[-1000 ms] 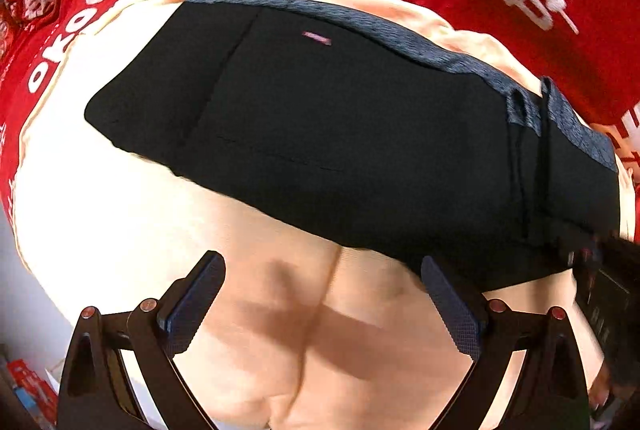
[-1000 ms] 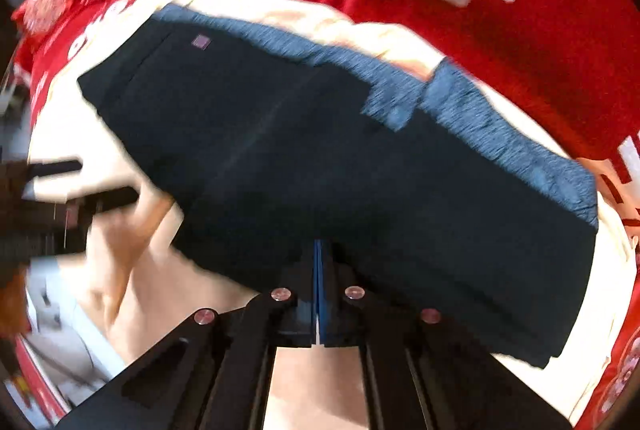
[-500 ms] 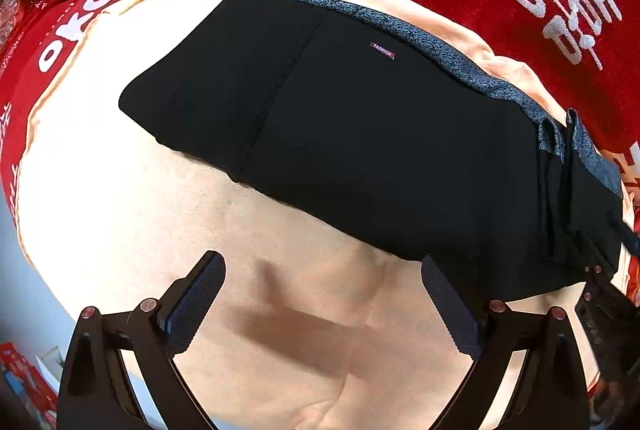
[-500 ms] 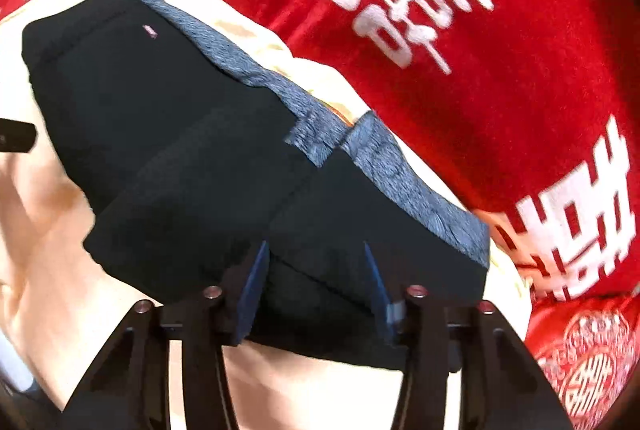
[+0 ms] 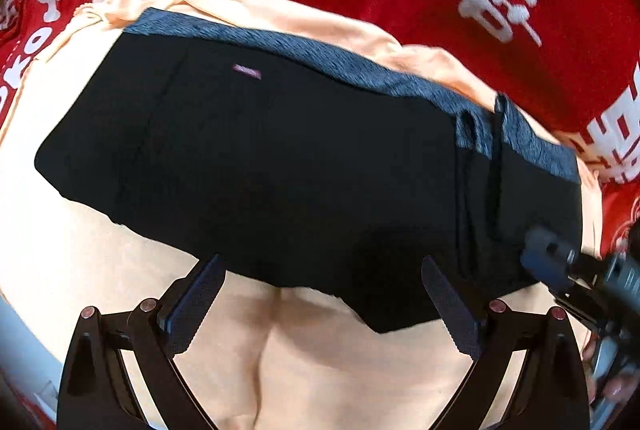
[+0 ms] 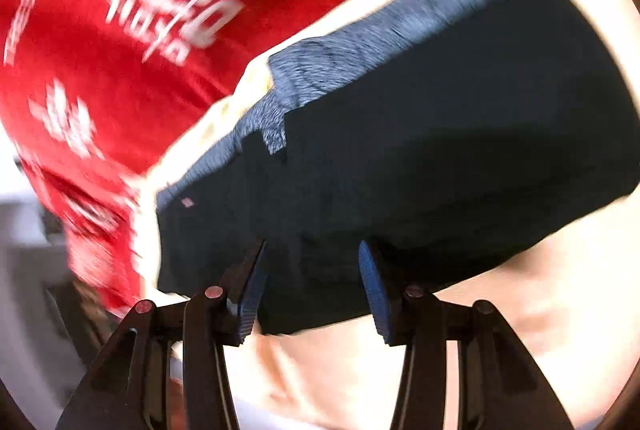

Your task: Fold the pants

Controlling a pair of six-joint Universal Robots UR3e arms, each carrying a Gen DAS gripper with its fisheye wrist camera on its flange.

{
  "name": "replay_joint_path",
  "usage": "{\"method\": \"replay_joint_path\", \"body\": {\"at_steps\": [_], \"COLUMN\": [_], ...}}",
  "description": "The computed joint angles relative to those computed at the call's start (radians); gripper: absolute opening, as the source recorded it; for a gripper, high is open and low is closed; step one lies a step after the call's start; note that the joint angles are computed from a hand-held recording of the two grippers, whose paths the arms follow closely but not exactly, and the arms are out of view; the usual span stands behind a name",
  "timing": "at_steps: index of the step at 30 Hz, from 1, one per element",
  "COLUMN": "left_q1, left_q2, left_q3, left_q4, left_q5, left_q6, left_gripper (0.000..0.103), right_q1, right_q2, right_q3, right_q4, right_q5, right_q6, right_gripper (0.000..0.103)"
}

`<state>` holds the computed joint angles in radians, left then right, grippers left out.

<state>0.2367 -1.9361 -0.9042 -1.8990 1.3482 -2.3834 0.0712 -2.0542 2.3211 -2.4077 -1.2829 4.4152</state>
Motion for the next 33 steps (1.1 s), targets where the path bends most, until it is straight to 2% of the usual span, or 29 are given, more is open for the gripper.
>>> {"method": "replay_joint_path", "body": {"at_steps": [4, 8, 9, 10, 11, 12, 15, 17, 19, 21, 24, 29, 33], "left_q1": [-0.017, -0.035, -0.037, -0.039, -0.043, -0.045, -0.044, -0.028, -0.022, -0.022, -0.017, -0.002, 0.008], "left_q2": [0.031, 0.034, 0.033, 0.033, 0.032, 0.032, 0.04, 0.056, 0.058, 0.057, 0.036, 0.031, 0.014], "left_q3": [-0.071, -0.087, -0.088, -0.088, -0.09, -0.091, -0.097, -0.103, -0.101, -0.121, -0.116, -0.133, -0.11], "left_q4": [0.039, 0.055, 0.057, 0.057, 0.059, 0.061, 0.065, 0.058, 0.055, 0.077, 0.09, 0.116, 0.115], "left_q5": [0.028, 0.044, 0.046, 0.047, 0.05, 0.053, 0.055, 0.048, 0.048, 0.06, 0.079, 0.09, 0.091], "left_q6": [0.015, 0.002, 0.0, 0.001, 0.001, 0.002, 0.011, 0.024, 0.027, 0.019, -0.002, -0.007, -0.03], "left_gripper": [0.099, 0.099, 0.099, 0.099, 0.099, 0.099, 0.099, 0.099, 0.099, 0.099, 0.099, 0.099, 0.099], "right_q1": [-0.016, -0.008, -0.011, -0.022, -0.04, -0.064, -0.1, -0.076, -0.018, 0.022, 0.046, 0.025, 0.071], "right_q2": [-0.024, -0.046, -0.053, -0.066, -0.081, -0.084, -0.147, -0.144, -0.118, -0.092, -0.068, -0.055, 0.063], "right_q3": [0.129, 0.253, 0.279, 0.287, 0.285, 0.288, 0.231, 0.14, 0.087, 0.104, 0.176, 0.048, -0.216], "right_q4": [-0.167, -0.365, -0.406, -0.401, -0.367, -0.351, -0.216, -0.097, -0.019, -0.031, -0.148, 0.065, 0.355], "right_q5": [0.012, -0.031, -0.042, -0.04, -0.027, -0.006, 0.031, 0.036, 0.036, 0.018, -0.008, 0.017, -0.039], "right_q6": [0.103, 0.298, 0.345, 0.365, 0.368, 0.354, 0.268, 0.18, 0.17, 0.205, 0.271, 0.098, -0.096], "right_gripper": [0.05, 0.05, 0.048, 0.035, 0.024, 0.006, 0.005, 0.005, 0.005, 0.005, 0.004, 0.004, 0.014]}}
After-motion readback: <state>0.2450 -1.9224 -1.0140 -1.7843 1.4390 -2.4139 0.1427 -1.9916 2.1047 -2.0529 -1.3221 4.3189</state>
